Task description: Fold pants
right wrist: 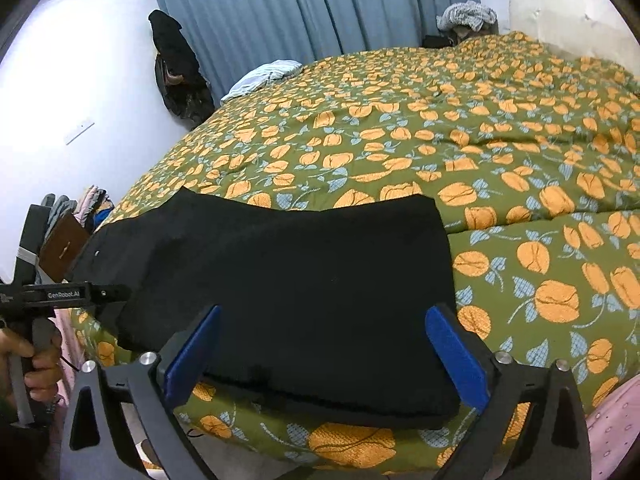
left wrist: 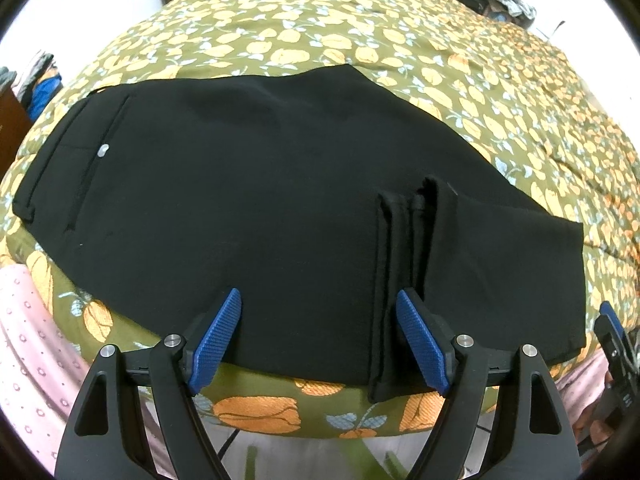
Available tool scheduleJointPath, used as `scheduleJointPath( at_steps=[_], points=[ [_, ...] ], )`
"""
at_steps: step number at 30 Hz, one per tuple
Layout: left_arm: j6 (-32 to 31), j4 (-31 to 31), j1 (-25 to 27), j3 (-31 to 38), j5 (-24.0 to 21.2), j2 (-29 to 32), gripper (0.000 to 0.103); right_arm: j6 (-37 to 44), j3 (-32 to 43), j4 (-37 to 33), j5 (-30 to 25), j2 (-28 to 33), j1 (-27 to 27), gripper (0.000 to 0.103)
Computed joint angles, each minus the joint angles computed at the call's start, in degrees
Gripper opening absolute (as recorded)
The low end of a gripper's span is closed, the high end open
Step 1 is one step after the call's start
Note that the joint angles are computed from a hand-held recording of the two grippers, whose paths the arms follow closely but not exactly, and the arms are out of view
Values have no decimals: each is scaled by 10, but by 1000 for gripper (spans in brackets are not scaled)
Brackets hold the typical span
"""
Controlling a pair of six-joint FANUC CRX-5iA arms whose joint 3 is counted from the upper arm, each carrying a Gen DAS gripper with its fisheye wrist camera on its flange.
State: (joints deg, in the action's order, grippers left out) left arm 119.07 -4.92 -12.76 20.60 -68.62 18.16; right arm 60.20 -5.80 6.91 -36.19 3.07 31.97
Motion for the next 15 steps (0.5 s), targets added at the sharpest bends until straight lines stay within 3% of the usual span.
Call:
scheduleJointPath(
  at_steps=[15],
  points=[
    [21, -7, 14, -5, -4, -10, 82, 1, 3, 0, -5, 5, 1, 103]
  ],
)
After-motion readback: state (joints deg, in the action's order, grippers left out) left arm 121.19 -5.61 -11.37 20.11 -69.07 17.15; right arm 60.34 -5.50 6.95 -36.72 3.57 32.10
